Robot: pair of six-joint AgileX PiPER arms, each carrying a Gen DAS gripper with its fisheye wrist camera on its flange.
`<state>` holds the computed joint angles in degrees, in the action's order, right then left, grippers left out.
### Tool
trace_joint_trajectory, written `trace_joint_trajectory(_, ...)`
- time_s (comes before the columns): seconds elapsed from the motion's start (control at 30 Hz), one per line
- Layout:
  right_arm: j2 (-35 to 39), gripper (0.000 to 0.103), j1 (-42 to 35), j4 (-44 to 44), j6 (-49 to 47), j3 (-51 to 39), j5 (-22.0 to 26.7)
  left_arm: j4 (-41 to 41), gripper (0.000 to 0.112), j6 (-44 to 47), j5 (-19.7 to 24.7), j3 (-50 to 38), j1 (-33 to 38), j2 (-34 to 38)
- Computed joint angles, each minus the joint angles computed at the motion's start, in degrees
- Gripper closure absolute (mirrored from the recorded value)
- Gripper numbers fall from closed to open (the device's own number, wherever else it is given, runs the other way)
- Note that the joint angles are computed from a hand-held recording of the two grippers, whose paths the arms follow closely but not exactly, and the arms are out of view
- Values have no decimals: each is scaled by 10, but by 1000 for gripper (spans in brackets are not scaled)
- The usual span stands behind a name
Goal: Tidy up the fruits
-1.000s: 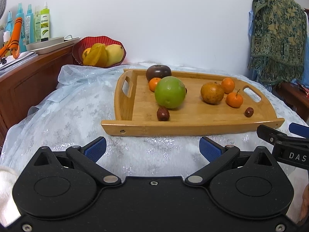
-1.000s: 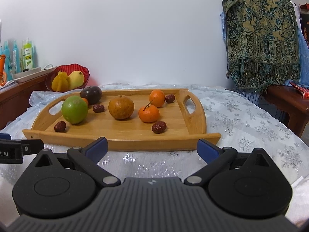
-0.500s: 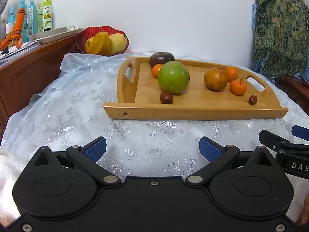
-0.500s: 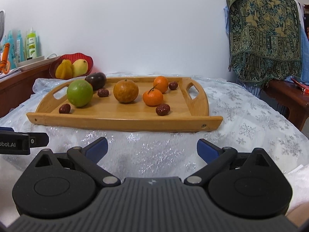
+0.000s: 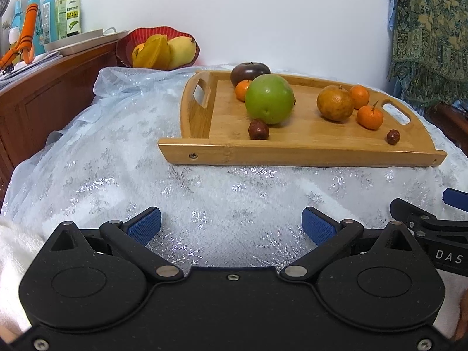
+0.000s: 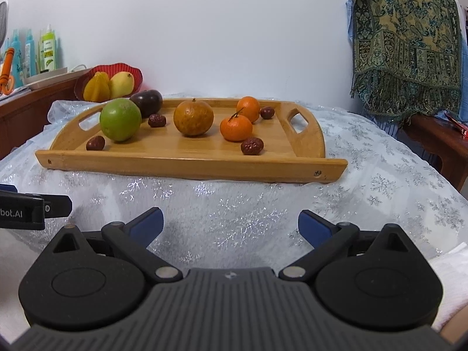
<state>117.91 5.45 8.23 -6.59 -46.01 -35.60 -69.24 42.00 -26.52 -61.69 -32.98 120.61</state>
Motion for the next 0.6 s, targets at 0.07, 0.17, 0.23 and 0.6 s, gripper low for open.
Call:
trace_joint_trajectory(0.07, 2, 0, 0, 2, -1, -5, 7, -6, 10, 6, 3, -4, 1, 2)
trace_joint_trajectory(0.17, 5, 0, -2, 0, 6, -14, 23, -18, 10, 18, 6, -9, 1, 6)
trace_joint_trajectory(0.23, 6, 0, -3, -1, 8, -16, 28, -28, 10, 29, 7, -13, 2, 9)
trace_joint_trajectory(0.6, 12, 0, -2, -6, -5, -27, 43, -41, 9, 42, -1, -22, -2, 18)
